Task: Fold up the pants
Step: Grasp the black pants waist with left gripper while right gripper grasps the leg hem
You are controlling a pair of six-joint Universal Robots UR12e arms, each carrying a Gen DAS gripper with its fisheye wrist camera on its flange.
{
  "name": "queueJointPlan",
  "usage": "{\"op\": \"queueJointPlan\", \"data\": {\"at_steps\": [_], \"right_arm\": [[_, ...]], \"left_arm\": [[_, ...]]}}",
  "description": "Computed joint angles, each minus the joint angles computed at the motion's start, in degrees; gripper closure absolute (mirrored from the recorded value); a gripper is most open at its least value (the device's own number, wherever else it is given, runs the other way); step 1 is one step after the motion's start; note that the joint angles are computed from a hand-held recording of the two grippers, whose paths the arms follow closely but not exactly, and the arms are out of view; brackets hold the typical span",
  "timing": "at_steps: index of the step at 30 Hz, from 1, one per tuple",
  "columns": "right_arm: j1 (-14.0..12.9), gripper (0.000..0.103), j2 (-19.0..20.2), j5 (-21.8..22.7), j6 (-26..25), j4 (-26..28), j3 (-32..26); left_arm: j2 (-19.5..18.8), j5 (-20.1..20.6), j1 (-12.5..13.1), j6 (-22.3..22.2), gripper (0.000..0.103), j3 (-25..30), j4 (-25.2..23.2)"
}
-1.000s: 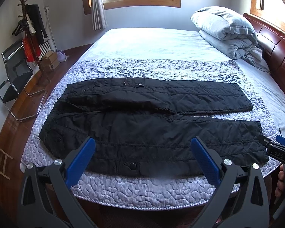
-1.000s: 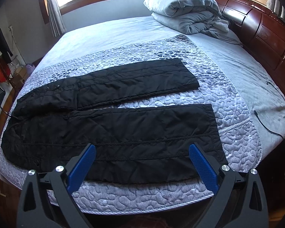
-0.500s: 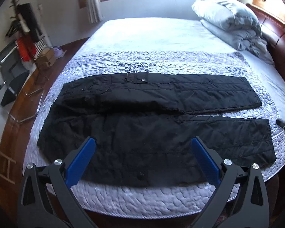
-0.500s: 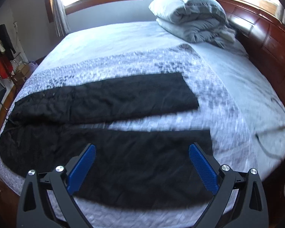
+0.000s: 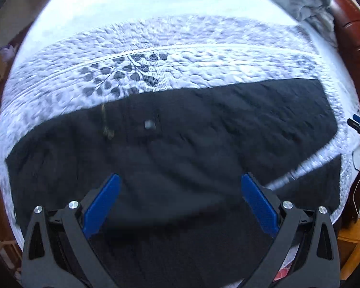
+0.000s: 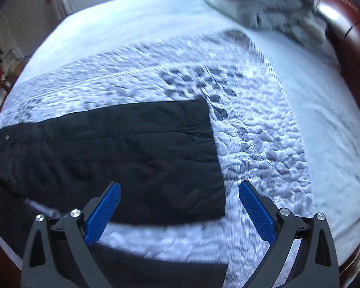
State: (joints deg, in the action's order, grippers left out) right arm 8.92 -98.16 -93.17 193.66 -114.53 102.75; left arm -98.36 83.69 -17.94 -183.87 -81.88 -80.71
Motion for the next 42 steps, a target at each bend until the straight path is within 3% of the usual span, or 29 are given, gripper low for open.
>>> {"op": "queueJointPlan", "data": {"at_steps": [6,13,24,27,29,31,35,42], "right_arm": [[-4.8,0.004,2.8,7.8,-1.6,2.2,0.6],[-6.2,0.004,4.0,11.6,-4.7,2.2,1.3],[-6.8,0.004,4.8,14.6,-5.6,0.2,1.9],[-6.8,0.004,5.1,14.2,-4.7,-1.0,1.7],[-6.9,0.004,5.3,13.8,-3.9,-1.8,1.6],[-7.0,0.004,5.6,14.1,-2.8,-2.9,1.5],[-7.3,0.004,6.6,14.8,-1.5,-4.7,1.1],[-7.9,0.005,9.6,14.3,-2.2,-6.1,-0.9]], "left_arm": [[-7.3,-3.9,1.8,8.8,0.003,6.2,-4.6],[-11.5,-4.3,1.4,20.2,0.003,9.1,-5.8],[-13.7,-4.9,1.2,23.5,0.006,9.3,-6.4],[-12.4,-0.8,0.3,24.7,0.031,7.8,-4.6],[-11.2,1.6,0.1,24.3,0.063,6.4,-2.8],[-10.3,3.3,-0.1,24.7,0.079,5.3,-1.0],[-8.4,4.0,-0.7,25.7,0.089,2.8,2.1],[-4.6,1.2,-0.1,25.1,0.092,-1.2,4.0]]}}
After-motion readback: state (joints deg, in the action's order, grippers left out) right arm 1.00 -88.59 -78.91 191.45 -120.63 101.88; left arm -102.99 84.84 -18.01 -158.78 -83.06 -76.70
